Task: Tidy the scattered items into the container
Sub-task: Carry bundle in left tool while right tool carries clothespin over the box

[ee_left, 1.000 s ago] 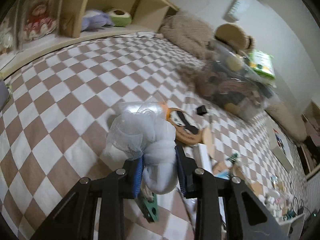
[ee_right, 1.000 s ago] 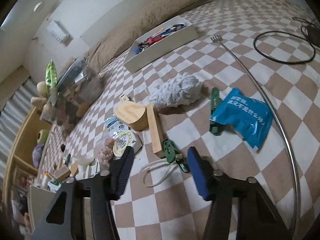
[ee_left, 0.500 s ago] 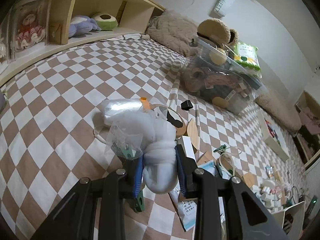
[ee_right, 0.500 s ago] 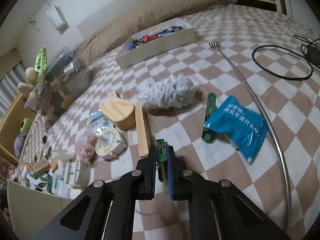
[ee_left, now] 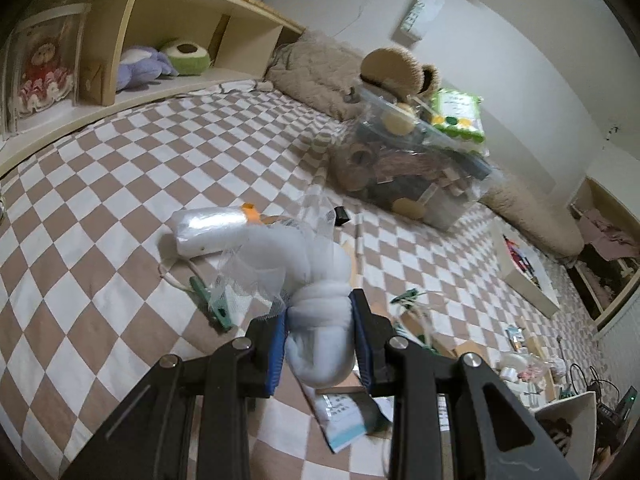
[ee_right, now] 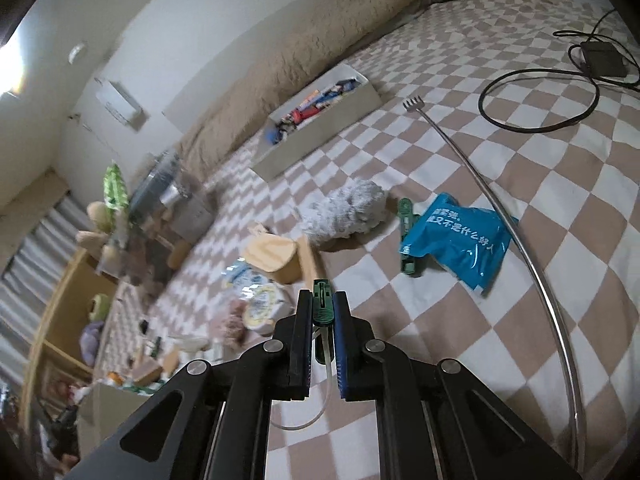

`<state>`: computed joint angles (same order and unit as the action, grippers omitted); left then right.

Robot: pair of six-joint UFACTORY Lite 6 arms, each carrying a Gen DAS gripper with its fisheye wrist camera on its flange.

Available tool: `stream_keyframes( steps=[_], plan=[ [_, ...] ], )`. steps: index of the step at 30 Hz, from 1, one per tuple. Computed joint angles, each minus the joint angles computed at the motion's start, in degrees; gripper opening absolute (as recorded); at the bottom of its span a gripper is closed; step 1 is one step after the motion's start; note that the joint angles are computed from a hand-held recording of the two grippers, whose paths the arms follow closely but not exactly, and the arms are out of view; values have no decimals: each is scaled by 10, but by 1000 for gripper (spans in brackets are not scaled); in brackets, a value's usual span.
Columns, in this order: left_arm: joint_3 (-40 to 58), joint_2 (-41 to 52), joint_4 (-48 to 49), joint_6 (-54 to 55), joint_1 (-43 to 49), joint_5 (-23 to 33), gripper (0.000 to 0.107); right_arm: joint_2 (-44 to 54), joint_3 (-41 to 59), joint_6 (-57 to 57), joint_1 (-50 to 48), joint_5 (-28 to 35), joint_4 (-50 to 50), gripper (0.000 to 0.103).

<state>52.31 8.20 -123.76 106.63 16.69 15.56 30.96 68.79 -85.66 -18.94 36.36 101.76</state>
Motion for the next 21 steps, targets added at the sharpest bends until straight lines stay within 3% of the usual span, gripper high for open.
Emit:
stream_keyframes(
  steps=[12, 21],
  plan=[
    [-100, -131, -103, 121, -60, 25, 30, -142, -121, -31, 8, 104, 30, 11],
    [-199, -283, 22, 2, -82, 46, 30, -259, -203, -29, 51, 143, -6, 11]
  ],
)
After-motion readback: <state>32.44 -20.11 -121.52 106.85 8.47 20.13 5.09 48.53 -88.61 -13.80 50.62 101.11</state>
